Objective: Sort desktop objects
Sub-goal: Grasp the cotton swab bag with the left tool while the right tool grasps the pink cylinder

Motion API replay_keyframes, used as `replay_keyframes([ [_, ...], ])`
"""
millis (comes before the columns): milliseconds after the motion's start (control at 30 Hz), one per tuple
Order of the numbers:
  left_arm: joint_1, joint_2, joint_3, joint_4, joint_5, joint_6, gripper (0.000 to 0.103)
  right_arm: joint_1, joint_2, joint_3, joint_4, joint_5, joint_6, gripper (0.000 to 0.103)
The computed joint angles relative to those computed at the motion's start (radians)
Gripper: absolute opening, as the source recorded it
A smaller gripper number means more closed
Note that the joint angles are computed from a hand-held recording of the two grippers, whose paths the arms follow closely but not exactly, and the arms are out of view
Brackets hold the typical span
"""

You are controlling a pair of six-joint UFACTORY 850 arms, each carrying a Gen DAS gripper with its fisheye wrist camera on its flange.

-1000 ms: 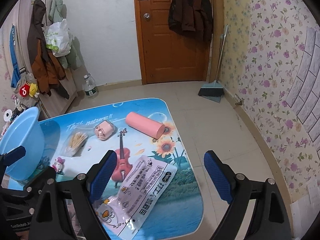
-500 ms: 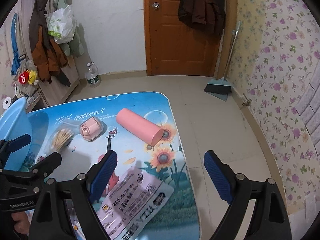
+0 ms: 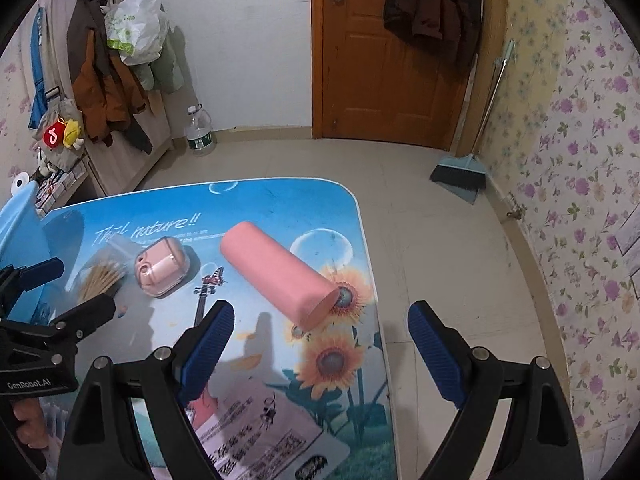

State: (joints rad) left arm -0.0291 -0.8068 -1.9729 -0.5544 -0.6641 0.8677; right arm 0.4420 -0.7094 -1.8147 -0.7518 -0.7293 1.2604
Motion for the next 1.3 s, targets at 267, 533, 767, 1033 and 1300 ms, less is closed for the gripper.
replay_keyframes([
  [267, 0.000, -0.041, -0.050, 0.029, -0.042, -0.033, 0.077, -0.009, -0.049, -0.057, 0.044, 0.015, -0.067, 0.090],
  [533, -0.005, -0.047, -0.044, 0.050, -0.012, -0.036, 0.074, -0.022, -0.102, -0.122, 0.085, 0.017, -0.145, 0.090],
  [767, -0.009, -0.052, -0.044, 0.054, 0.005, -0.027, 0.072, -0.030, -0.135, -0.165, 0.124, 0.020, -0.196, 0.090],
  [1033, 0.000, -0.067, -0.066, 0.043, -0.011, -0.023, 0.070, -0.035, -0.172, -0.212, 0.171, 0.027, -0.266, 0.090],
  [1300, 0.002, -0.066, -0.066, 0.035, -0.009, -0.024, 0.062, -0.042, -0.192, -0.240, 0.203, 0.028, -0.322, 0.090],
])
